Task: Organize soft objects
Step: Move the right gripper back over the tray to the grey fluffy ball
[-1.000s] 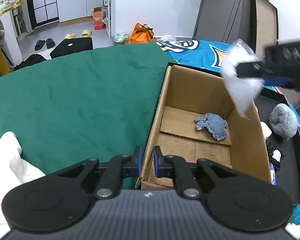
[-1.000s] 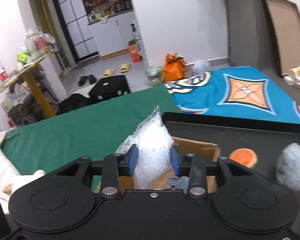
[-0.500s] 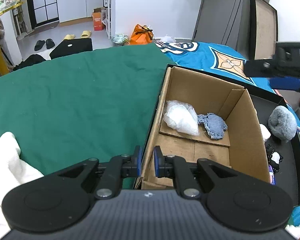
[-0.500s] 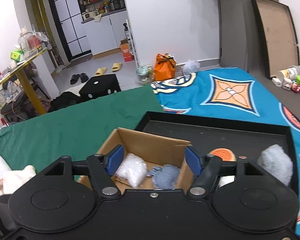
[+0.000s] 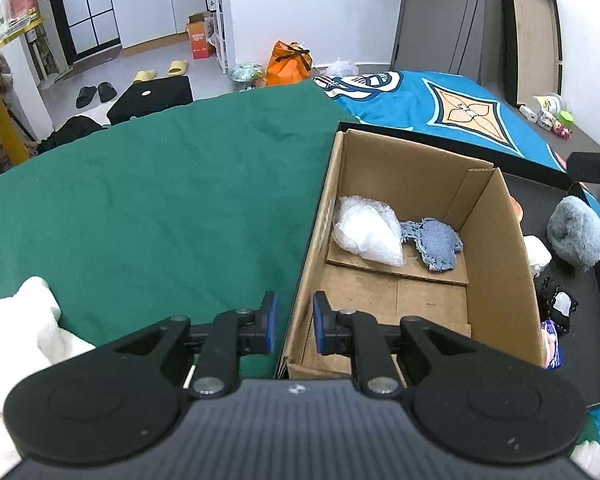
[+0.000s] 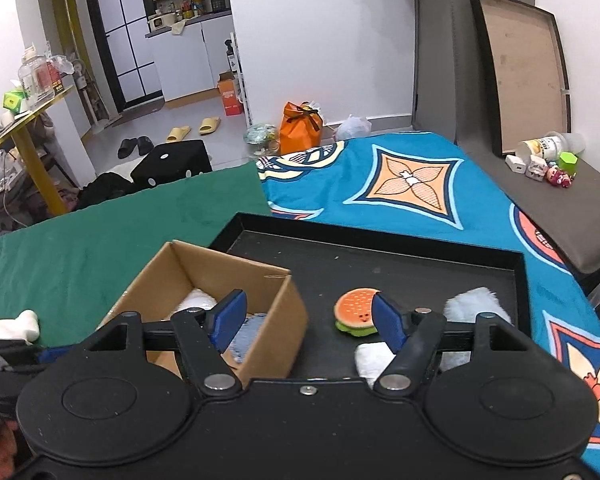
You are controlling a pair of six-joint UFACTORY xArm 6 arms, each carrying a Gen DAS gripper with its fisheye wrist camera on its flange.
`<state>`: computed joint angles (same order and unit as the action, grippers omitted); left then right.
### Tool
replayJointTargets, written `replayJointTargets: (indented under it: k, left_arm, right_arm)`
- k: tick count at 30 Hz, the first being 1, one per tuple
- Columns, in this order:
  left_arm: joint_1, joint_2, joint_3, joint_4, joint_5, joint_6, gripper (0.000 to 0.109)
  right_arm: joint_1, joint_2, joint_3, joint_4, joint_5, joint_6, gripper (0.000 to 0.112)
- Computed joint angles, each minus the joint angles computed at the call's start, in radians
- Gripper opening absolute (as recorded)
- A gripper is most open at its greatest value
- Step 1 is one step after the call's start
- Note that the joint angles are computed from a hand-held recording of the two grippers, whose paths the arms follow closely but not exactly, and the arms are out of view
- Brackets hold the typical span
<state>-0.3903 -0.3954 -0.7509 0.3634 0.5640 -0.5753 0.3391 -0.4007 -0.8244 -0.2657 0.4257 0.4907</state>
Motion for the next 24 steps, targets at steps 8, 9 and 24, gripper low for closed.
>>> replayJointTargets:
  k: [8,9,24]
  left_arm:
    - [-0.016,0.017,-0.043,0.034,0.048,-0.027,0.030]
    - [-0.018,0.022,-0.051,0.039,0.056,-0.028,0.030]
    - [-0.053,0.113,-0.173,0.070,0.190,-0.028,0.049]
  right_arm:
    - [-0.048,-0.002,0.015,0.178,-0.014,-0.187,0.075]
    - [-0.052,0.000,0.012,0.202,-0.009,-0.210,0.077]
    - [-0.164,0.020,0.088,0.298,-0.110,-0.357,0.087]
